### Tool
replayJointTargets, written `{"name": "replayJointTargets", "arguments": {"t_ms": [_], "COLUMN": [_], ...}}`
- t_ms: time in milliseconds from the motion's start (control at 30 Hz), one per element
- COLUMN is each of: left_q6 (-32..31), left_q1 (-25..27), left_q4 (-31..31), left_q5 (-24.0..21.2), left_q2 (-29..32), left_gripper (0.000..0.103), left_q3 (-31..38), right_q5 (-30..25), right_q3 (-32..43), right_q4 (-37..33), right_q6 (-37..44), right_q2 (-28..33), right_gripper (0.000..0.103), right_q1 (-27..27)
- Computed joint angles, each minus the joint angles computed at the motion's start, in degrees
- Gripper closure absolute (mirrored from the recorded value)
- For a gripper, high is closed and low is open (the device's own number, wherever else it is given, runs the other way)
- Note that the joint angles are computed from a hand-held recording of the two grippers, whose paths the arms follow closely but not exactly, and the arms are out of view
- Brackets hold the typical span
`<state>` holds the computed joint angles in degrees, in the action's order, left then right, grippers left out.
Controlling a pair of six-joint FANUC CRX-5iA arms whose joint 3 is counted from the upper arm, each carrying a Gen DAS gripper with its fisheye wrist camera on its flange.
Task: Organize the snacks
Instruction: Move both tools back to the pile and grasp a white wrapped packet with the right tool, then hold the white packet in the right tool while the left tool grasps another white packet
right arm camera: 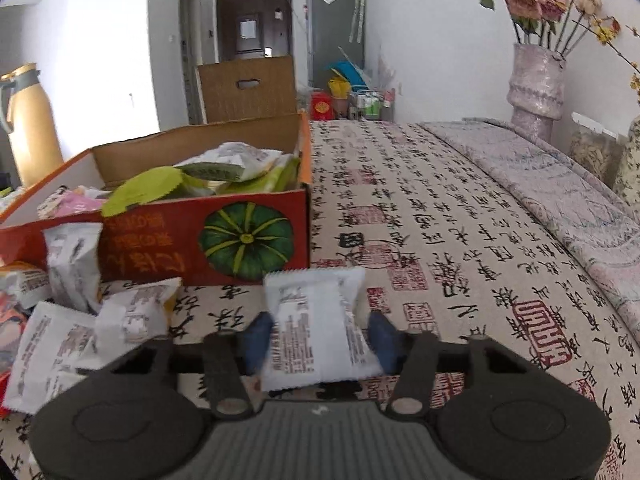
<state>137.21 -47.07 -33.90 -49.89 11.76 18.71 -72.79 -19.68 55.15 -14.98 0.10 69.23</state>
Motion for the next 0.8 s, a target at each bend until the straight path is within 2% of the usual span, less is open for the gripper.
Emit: {"name": "replayJointTargets", "arguments": {"t_ms": [67,333,533,800], "left_q6": [0.0,0.3,-0.8,-3.3], "left_q1": [0.0,-0.3,0.5,1.1], "left_q4": [0.0,-0.4,1.1,-3.7], "left_q5": [0.0,-0.9,-1.8,-9.3], "left_q2": [0.0,0.2,-0.8,-0.1], "left_gripper": [0.000,0.000,0.000,0.000], "left_q3": [0.0,0.4,0.3,3.5], "right_q5": [0.2,-5.3,-5.4,-4.6], "right_q3": [-0.5,-4.1,-4.9,-6.2], "right_q4": [0.9,9.8,10.6,11.9], "right_q6": [-0.7,-9.5,-10.6,-12.3], "right_q2": [-0.3,-0.7,-1.3,-2.0], "right_gripper": [0.062,0.063,0.063,0.063], "right_q1": [0.4,3.1,3.2,3.0]}}
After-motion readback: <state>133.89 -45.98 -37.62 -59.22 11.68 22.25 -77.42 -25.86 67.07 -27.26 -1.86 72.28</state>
